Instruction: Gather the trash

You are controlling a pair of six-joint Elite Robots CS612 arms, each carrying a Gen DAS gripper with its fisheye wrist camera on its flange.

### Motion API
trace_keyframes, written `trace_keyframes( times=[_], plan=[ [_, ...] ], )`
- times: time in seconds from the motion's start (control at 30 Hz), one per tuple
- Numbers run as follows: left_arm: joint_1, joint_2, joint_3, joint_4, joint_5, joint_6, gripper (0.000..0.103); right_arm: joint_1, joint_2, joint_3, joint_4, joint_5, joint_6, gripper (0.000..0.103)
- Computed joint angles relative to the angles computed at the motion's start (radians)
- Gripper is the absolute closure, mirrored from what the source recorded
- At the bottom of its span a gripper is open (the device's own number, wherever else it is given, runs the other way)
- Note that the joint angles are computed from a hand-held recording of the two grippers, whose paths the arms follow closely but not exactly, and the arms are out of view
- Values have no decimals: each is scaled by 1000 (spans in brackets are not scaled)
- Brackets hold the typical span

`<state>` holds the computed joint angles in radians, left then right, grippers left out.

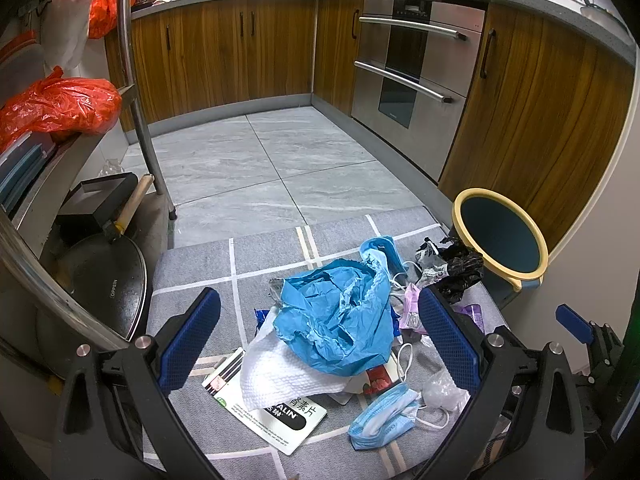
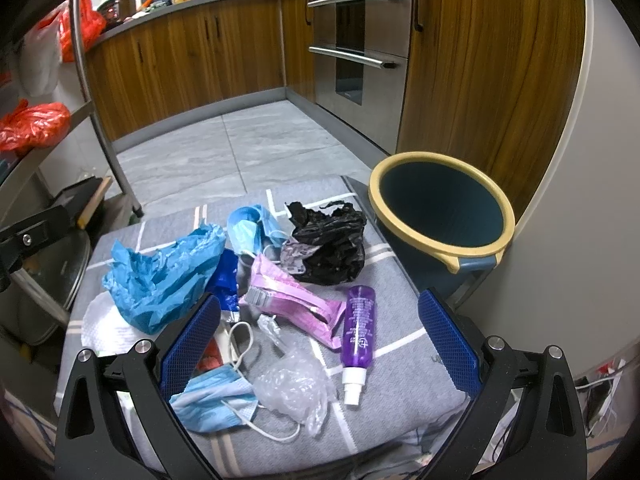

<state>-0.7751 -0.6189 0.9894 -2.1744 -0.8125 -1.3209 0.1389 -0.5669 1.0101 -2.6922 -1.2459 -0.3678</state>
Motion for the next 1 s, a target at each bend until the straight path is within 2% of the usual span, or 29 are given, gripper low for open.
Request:
trace_keyframes(
  times=[1.0],
  plan=[
    [0,-4,7,10,-2,-8,6,1,-1,1,-4,-5,1,5]
  ],
)
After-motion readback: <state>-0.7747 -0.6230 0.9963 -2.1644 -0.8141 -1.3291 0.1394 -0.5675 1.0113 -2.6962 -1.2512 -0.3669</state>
